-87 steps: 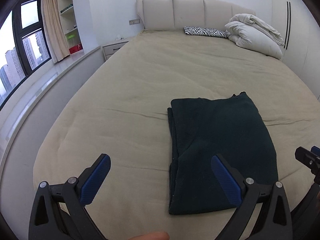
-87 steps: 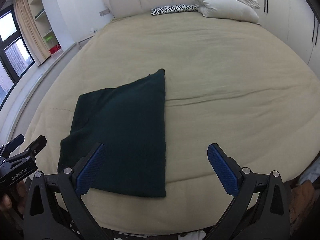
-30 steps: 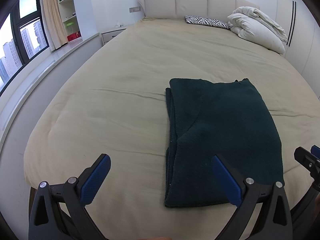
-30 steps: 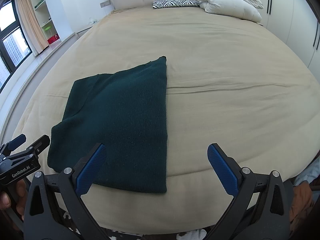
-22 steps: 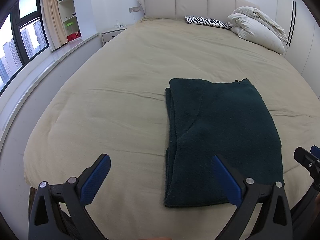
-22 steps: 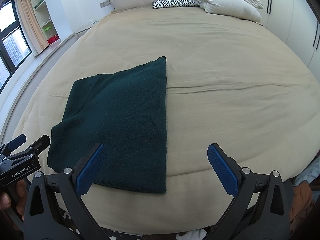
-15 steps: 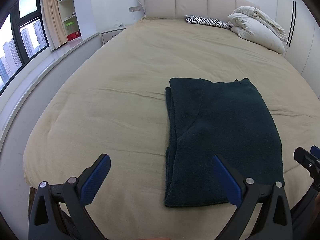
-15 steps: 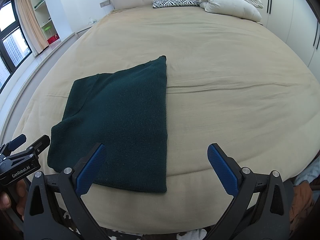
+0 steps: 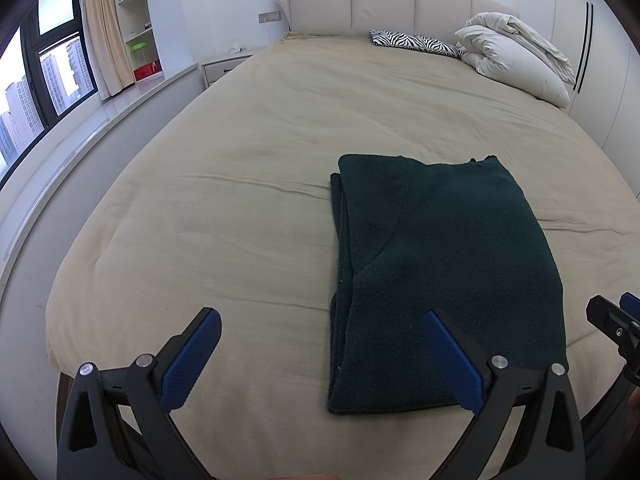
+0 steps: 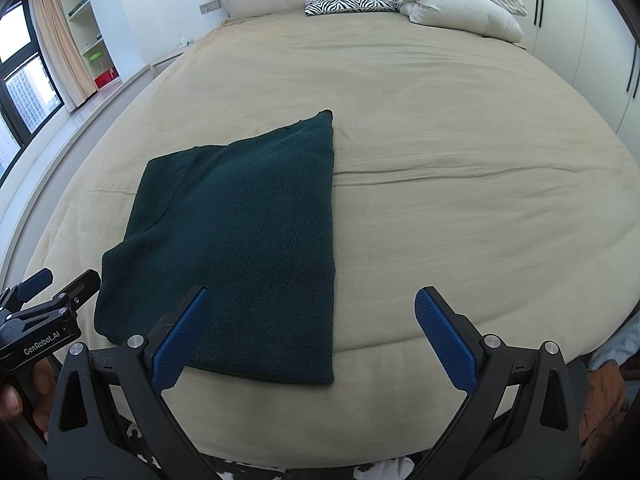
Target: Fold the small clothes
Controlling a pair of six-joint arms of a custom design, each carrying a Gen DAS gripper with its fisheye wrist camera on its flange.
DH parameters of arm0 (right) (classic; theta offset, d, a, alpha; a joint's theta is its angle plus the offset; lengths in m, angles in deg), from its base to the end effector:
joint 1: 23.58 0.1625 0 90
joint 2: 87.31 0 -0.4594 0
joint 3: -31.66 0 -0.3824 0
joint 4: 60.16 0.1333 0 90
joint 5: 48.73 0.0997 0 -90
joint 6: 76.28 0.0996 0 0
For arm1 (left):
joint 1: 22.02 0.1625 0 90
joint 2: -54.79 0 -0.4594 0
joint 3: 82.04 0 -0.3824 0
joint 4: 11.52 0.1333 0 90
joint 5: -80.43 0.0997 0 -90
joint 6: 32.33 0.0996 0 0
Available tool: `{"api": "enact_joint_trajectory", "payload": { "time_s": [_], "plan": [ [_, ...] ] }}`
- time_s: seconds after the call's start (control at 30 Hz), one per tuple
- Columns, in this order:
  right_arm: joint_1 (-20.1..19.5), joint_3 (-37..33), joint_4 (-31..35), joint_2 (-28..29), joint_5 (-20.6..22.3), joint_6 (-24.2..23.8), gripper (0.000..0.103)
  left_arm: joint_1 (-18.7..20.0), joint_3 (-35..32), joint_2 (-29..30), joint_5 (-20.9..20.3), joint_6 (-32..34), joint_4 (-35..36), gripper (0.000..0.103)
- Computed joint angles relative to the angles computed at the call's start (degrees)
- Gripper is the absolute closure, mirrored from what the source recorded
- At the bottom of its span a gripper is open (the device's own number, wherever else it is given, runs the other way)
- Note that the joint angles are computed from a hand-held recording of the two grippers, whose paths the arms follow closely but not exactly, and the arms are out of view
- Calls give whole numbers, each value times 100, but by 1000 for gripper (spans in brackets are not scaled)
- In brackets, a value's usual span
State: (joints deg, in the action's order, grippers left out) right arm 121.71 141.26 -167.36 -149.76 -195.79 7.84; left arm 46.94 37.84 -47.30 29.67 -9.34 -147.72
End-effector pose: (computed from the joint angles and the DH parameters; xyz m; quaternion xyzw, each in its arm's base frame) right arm 0.4655 -0.2620 0.1928 -0.0918 -0.8527 0.3540 0.3730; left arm 0.0424 -0.4366 0.4745 0.2659 0.8774 -0.2256 0.3294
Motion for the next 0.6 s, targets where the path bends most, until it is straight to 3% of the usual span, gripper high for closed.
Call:
{"api": "enact_joint_trajectory", "payload": {
  "time_s": [0.6],
  "plan": [
    [1, 57, -102, 6, 47, -3, 0, 41, -10, 0, -31, 17, 54, 0]
  ]
}}
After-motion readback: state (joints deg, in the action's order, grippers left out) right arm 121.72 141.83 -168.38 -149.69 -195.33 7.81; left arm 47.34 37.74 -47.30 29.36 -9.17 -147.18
